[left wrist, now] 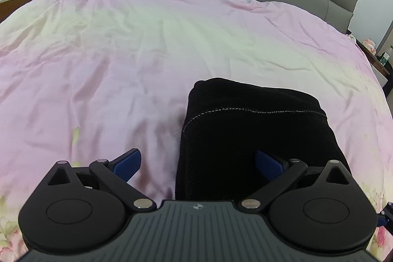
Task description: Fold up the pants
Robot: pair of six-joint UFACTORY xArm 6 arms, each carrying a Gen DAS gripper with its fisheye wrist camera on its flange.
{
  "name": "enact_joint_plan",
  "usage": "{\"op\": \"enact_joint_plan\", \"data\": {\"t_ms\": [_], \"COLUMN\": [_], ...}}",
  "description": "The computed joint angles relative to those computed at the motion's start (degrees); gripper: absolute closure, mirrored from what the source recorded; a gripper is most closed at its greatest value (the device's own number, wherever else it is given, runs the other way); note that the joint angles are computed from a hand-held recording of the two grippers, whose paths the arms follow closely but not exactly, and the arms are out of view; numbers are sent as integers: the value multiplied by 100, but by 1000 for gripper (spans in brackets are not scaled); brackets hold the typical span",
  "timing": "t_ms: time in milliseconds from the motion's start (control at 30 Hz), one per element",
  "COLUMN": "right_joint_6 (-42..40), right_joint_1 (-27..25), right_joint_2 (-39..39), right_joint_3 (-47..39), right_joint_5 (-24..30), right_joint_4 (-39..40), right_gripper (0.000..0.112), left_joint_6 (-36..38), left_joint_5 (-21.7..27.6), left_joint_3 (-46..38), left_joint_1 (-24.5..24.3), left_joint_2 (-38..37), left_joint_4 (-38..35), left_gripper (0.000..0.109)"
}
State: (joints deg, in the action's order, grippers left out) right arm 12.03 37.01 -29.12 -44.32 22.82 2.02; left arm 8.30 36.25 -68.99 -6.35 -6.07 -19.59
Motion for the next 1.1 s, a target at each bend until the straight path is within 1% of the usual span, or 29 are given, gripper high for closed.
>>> {"op": "enact_joint_plan", "data": {"t_ms": [67, 100, 167, 233, 267, 333, 467, 567, 633, 733, 833, 967, 1100], "right_joint_6": [-359, -384, -655, -699, -774, -1059, -1803, -2162, -2280, -2362, -2590, -2900, -3209], "right_joint_1": [-210, -346, -668, -939, -1060, -1236, -1541, -1656, -1698, -1842, -1960, -2033, -2076], "right_joint_2": [10, 13, 102, 194, 242, 347, 657, 901, 1066, 1340, 1576, 1810, 2032], "right_joint_3": [-116, -146, -237, -275, -286, -336, -561, -735, -853, -1068, -1214, -1336, -1455], "right_joint_5": [149, 197, 316, 341, 357, 475, 1000, 1266, 1399, 1764, 2067, 2298, 2451], "right_joint_4": [970, 1410, 2474, 3106, 3412, 3979, 5059, 5689, 5914, 6115, 6502, 6812, 7109], "right_gripper": [32, 32, 26, 25, 25, 25, 19, 14, 14, 14, 14, 14, 14], "left_joint_6": [269, 487, 873, 1011, 1014, 1019, 947, 674, 708, 855, 988, 1179, 1355], "left_joint_5": [307, 631, 1415, 2199, 2392, 2590, 3012, 3383, 3447, 3511, 3626, 3786, 3803], "left_joint_3": [-60, -198, -522, -814, -840, -791, -792, -868, -832, -838, -907, -1155, -1294], "left_joint_1": [118, 218, 449, 663, 737, 889, 1252, 1401, 1436, 1467, 1510, 1529, 1467], "left_joint_2": [-85, -53, 86, 291, 336, 382, 649, 905, 980, 1076, 1215, 1509, 1712], "left_joint_4": [-248, -488, -984, -1309, -1431, -1742, -2662, -2971, -3203, -3412, -3587, -3767, -3943], "left_gripper": [6, 6, 6, 6, 6, 6, 6, 6, 6, 6, 6, 6, 6]}}
